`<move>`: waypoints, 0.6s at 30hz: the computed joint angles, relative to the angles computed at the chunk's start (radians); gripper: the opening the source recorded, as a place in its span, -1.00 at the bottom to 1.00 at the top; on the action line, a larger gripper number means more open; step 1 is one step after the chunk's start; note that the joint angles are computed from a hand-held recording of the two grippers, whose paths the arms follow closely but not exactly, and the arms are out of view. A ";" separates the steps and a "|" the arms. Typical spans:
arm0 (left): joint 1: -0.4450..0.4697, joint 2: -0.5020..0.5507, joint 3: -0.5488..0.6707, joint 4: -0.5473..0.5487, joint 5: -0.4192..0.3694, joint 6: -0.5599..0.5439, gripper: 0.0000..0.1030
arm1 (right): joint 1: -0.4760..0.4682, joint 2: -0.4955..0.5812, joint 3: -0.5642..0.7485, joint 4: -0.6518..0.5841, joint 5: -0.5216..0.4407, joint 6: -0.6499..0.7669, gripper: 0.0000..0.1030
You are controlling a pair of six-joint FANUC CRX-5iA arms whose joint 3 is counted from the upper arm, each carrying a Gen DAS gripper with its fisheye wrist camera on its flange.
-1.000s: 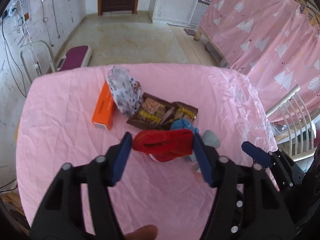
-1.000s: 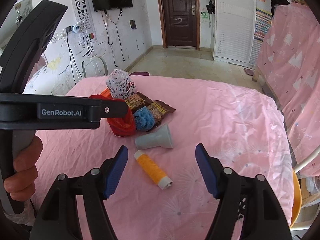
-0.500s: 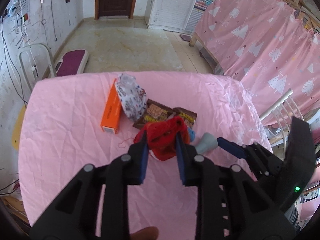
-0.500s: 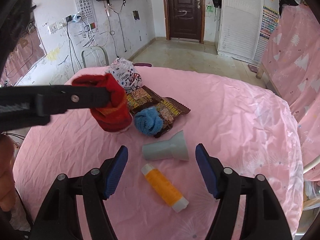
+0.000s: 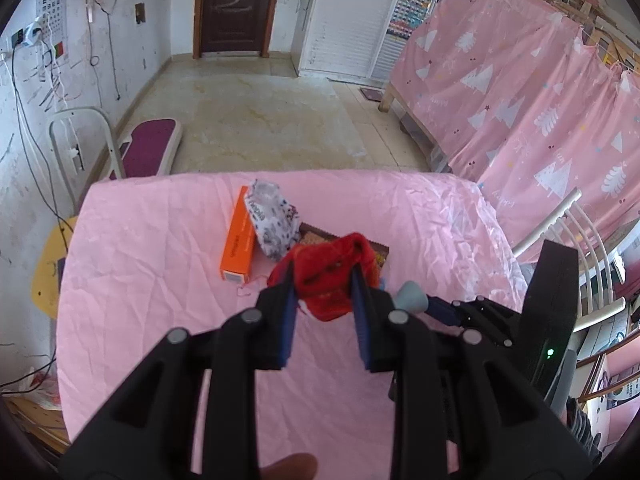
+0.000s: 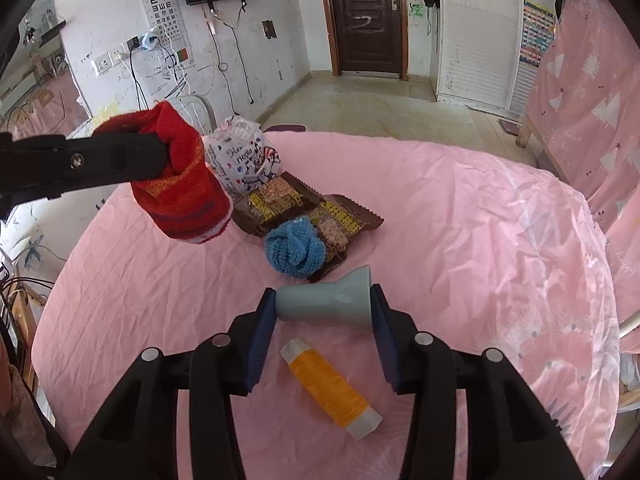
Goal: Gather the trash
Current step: 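Carry the red cup and grey cone over the orange bin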
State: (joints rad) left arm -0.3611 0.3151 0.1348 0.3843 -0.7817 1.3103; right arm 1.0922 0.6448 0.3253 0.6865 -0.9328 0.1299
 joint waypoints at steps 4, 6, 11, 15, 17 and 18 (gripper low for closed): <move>-0.008 -0.010 0.002 -0.017 0.005 0.011 -0.54 | 0.004 -0.040 -0.058 0.044 0.020 -0.055 -0.30; -0.016 -0.014 0.008 -0.031 0.005 0.021 -0.54 | 0.007 -0.065 -0.096 0.073 0.030 -0.089 -0.30; -0.038 -0.023 0.021 -0.065 0.004 0.044 -0.54 | 0.011 -0.139 -0.203 0.160 0.052 -0.192 -0.30; -0.067 -0.021 0.050 -0.104 -0.004 0.070 -0.54 | 0.019 -0.199 -0.289 0.232 0.054 -0.285 -0.30; -0.084 -0.019 0.065 -0.124 -0.008 0.082 -0.54 | 0.021 -0.234 -0.339 0.269 0.055 -0.336 -0.30; -0.095 -0.017 0.075 -0.137 -0.011 0.091 -0.54 | 0.023 -0.253 -0.367 0.288 0.053 -0.363 -0.30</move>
State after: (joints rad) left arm -0.4566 0.2980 0.2101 0.2468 -0.7930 1.4009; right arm 1.1150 0.3914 -0.0414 0.9747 -0.8794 -0.2335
